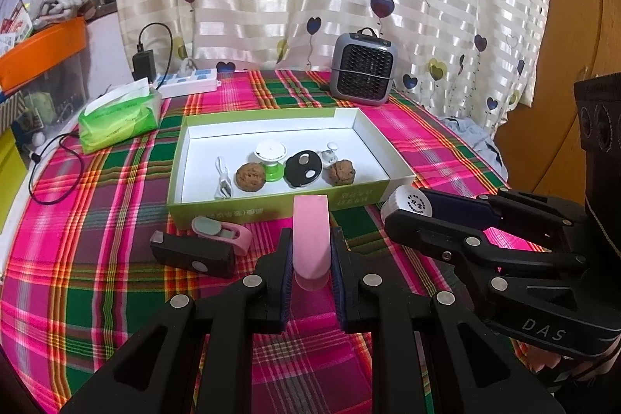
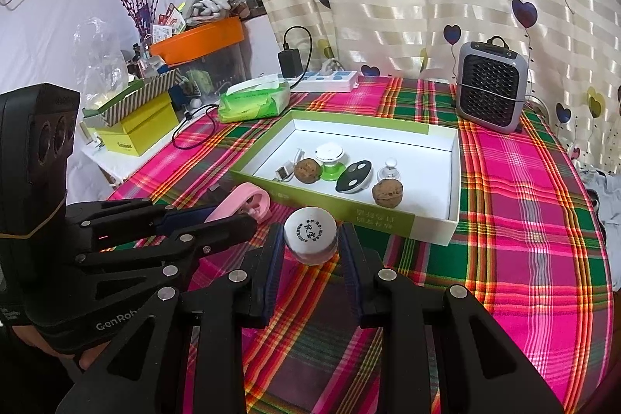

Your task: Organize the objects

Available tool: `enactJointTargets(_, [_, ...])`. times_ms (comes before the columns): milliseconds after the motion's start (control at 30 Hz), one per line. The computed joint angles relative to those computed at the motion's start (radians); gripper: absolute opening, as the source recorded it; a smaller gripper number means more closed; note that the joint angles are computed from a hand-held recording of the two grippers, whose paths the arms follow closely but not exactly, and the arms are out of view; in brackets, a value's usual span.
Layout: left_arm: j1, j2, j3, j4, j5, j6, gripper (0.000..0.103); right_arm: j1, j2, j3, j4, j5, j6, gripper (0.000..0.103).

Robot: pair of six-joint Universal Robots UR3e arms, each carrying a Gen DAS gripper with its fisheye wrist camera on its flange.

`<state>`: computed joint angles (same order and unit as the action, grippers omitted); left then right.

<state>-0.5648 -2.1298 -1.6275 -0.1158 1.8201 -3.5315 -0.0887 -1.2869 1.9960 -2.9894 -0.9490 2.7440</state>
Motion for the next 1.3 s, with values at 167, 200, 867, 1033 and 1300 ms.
enactJointTargets(167, [0.015, -0.008, 0.021, -0.007, -0.004, 0.009, 0.016, 0.004, 0.017, -0.023, 0.002, -0.005, 0.005, 0.030])
enactJointTargets(200, [0.020, -0.009, 0.024, -0.009, -0.005, 0.011, 0.016, 0.004, 0.017, -0.023, 0.002, -0.005, 0.005, 0.030])
enactJointTargets(867, [0.084, -0.066, 0.141, -0.066, -0.034, 0.051, 0.016, 0.018, 0.121, -0.187, 0.044, -0.046, 0.023, 0.030])
enactJointTargets(1033, [0.099, -0.104, 0.204, -0.092, -0.047, 0.065, 0.016, 0.021, 0.155, -0.243, 0.064, -0.065, 0.028, 0.030])
enactJointTargets(1300, [0.118, -0.179, 0.320, -0.142, -0.077, 0.094, 0.016, 0.024, 0.226, -0.349, 0.103, -0.103, 0.036, 0.030])
